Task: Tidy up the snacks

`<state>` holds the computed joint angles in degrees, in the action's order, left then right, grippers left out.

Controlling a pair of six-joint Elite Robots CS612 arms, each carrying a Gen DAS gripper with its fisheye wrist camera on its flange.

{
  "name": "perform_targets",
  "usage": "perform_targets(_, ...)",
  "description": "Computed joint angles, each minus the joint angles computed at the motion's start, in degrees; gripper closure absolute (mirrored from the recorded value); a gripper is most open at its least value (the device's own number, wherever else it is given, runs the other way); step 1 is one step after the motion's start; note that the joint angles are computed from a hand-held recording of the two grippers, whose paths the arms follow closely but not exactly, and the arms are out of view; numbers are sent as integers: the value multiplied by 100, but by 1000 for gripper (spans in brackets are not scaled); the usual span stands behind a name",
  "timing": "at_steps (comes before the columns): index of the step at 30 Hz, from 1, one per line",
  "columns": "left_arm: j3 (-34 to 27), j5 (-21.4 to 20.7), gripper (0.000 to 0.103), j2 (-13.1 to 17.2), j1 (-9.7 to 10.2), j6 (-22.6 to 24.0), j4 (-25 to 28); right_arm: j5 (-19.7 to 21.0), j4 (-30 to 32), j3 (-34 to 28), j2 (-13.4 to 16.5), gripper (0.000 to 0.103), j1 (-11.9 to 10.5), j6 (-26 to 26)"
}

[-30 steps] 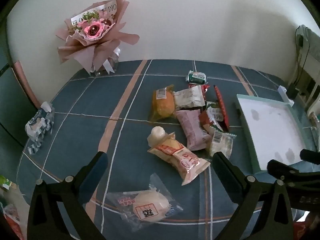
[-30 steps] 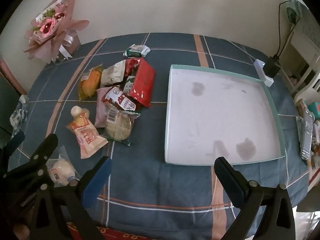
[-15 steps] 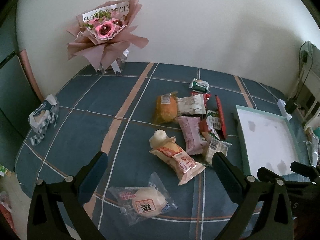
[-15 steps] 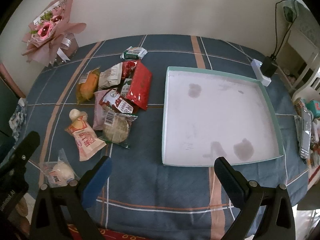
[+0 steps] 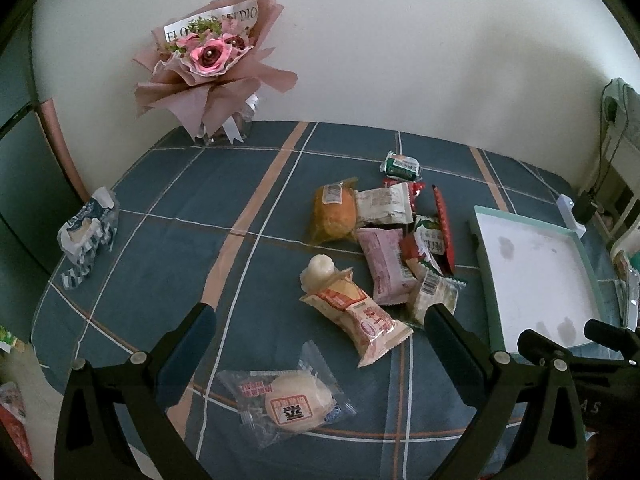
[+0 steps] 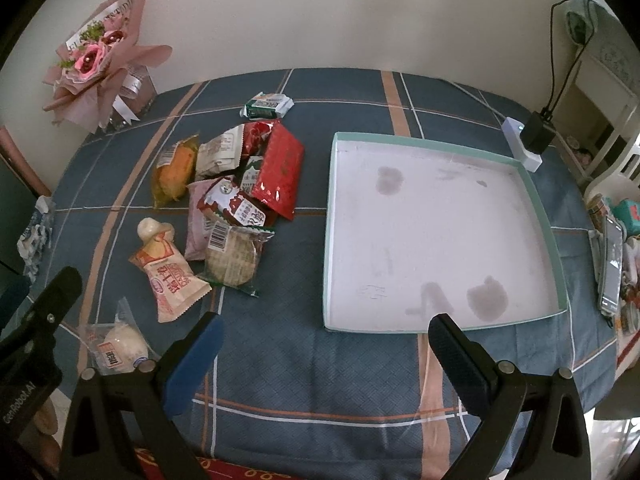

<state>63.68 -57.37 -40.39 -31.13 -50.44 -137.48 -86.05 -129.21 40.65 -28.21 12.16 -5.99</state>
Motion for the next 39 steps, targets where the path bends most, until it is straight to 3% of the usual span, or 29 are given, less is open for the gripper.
perform_targets(39,-107,-271,0,49,25,-3,356,4,25,-25,13,0,0,3)
